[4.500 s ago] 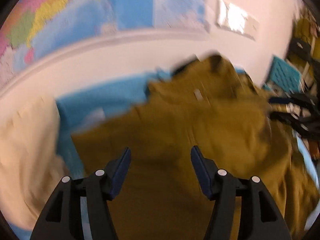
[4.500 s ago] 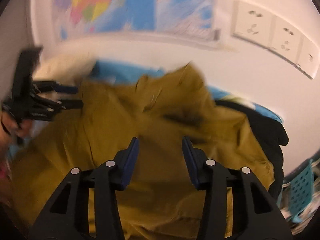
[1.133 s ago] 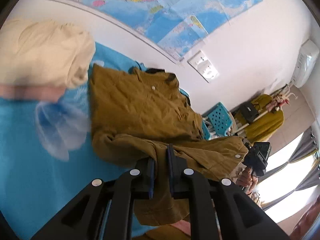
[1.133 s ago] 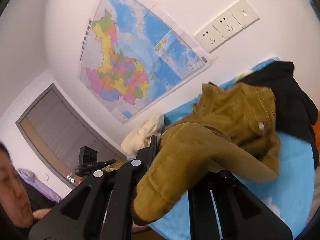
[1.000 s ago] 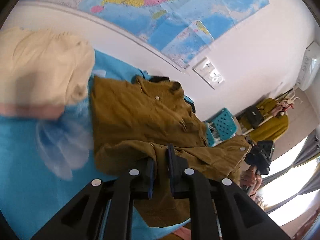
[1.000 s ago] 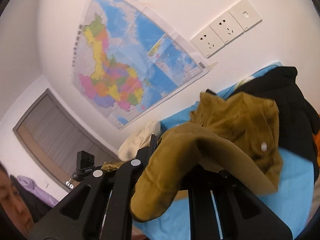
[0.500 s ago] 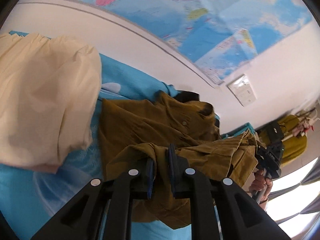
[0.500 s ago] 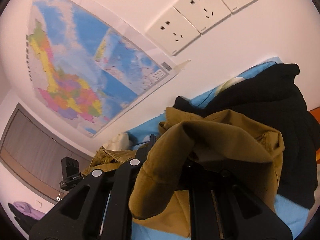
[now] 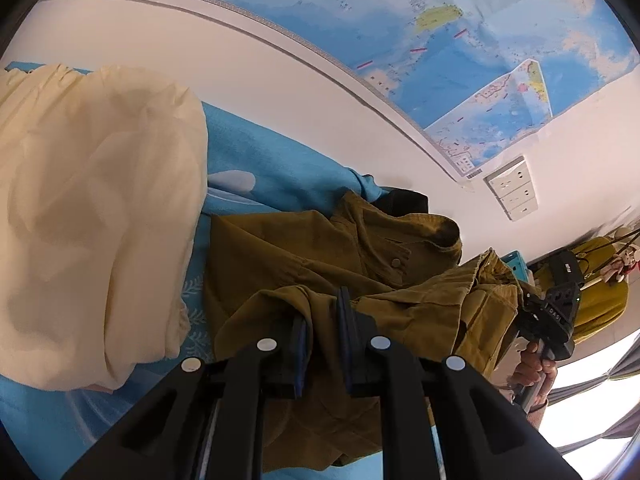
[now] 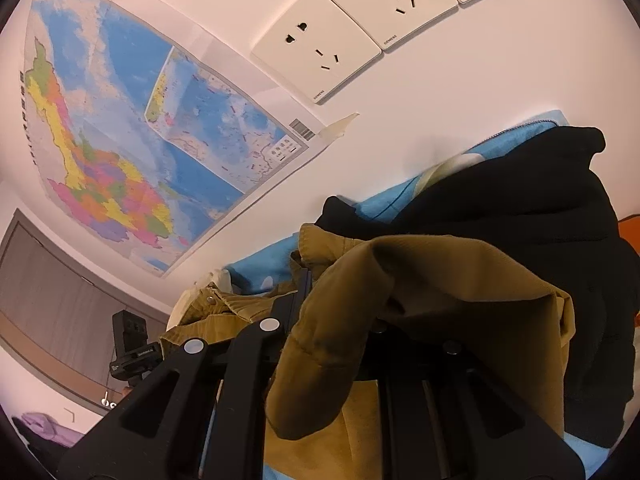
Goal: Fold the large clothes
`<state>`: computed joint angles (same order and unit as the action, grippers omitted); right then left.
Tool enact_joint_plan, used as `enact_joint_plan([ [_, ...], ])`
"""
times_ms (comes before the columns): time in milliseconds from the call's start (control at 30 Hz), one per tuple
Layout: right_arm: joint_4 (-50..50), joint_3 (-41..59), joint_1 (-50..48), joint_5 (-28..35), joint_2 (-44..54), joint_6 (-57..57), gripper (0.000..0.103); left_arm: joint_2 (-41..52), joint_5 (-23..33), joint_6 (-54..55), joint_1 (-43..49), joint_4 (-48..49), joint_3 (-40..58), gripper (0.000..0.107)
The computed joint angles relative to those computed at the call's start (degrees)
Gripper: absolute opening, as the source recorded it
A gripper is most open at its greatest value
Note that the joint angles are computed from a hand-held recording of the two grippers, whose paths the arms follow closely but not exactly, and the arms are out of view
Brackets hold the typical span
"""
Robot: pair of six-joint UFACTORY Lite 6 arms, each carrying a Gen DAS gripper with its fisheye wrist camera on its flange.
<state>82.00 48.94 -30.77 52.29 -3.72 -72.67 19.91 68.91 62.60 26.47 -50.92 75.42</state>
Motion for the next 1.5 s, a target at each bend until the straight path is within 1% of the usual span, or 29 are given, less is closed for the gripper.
enact_joint_plan([
  [267, 0.0, 2.6, 2.0, -2.3, 1.8, 1.1, 0.011, 0.8, -1.9, -0.6, -1.1, 0.3, 0.9, 0.012],
  [433, 0.3, 6.3, 4.2, -4.7, 5.2, 2.8, 0.011, 0.5, -5.3, -0.9, -2.6, 0.4, 1.0, 0.013],
  [600, -1.7, 11.9, 8.5, -11.1, 10.5, 6.3, 0.011, 1.4, -8.6, -4.3, -4.6, 1.4, 2.1, 0.014],
  [700, 0.6, 14.4, 9.8, -12.7, 13.9, 5.6, 0.011, 0.5, -10.8, -4.8, -5.6, 1.6, 1.4, 0.015],
  [767, 0.8, 16.5, 10.4, -13.5, 16.6, 6.1, 0.011, 0.3, -10.3, -5.8, -5.2, 1.2, 1.5, 0.023],
  [800, 0.5, 17.3, 10.9, -14.3, 17.5, 6.5, 0.011, 0.1, -9.3, -6.4, -4.4, 0.1, 1.6, 0.040],
  [833, -0.1, 18.6, 11.3, -15.1, 18.9, 7.3, 0.011, -0.4, -8.1, -5.8, -3.2, -2.0, 1.1, 0.050],
  [867, -0.7, 19.6, 11.7, -15.5, 19.9, 8.0, 0.011, -1.6, -8.3, -5.0, -2.7, -3.2, 0.0, 0.051],
  [933, -2.3, 22.2, 12.4, -16.8, 22.5, 10.4, 0.011, -7.2, -11.4, -1.4, -1.9, -6.1, -4.4, 0.065],
  [967, -3.0, 23.3, 12.8, -17.5, 23.6, 11.4, 0.011, -9.4, -11.7, 1.1, -1.2, -8.1, -6.2, 0.067],
  [1033, -4.9, 25.0, 13.5, -18.5, 25.1, 13.5, 0.011, -13.3, -10.3, 6.2, -0.8, -11.1, -9.8, 0.072],
  [1100, -7.6, 26.7, 14.4, -20.2, 26.4, 16.8, 0.012, -17.0, -12.7, 9.4, -3.8, -10.8, -13.9, 0.072],
  [1167, -8.9, 27.2, 14.7, -20.3, 26.5, 18.4, 0.015, -19.2, -17.5, 12.9, -9.1, -10.0, -18.2, 0.072],
  [1200, -9.2, 27.2, 14.5, -19.8, 26.3, 18.7, 0.022, -19.4, -20.0, 13.2, -11.3, -9.6, -19.5, 0.072],
  [1233, -9.3, 27.2, 14.3, -18.8, 25.9, 18.8, 0.037, -18.2, -23.9, 12.9, -14.4, -9.1, -20.3, 0.070],
  [1267, -8.2, 26.5, 13.8, -17.0, 24.9, 17.1, 0.048, -17.4, -26.6, 12.6, -16.3, -9.0, -20.7, 0.068],
  [1300, -6.6, 25.0, 13.1, -15.9, 23.2, 14.5, 0.074, -14.6, -30.9, 10.8, -18.7, -8.3, -20.0, 0.064],
  [1333, -5.5, 23.1, 12.8, -15.8, 20.7, 12.4, 0.082, -12.1, -32.8, 9.4, -19.7, -8.2, -19.0, 0.059],
  [1400, -0.8, 16.5, 11.4, -15.4, 12.6, 3.1, 0.082, -5.4, -35.3, 6.1, -20.5, -7.0, -15.2, 0.057],
  [1467, 0.4, 10.5, 10.2, -15.0, 5.6, -3.9, 0.075, -1.4, -37.2, 6.0, -20.9, -7.6, -13.0, 0.057],
  [1500, -1.0, 8.5, 10.9, -16.3, 3.3, -5.5, 0.070, -0.5, -38.5, 5.6, -21.1, -7.5, -12.5, 0.057],
])
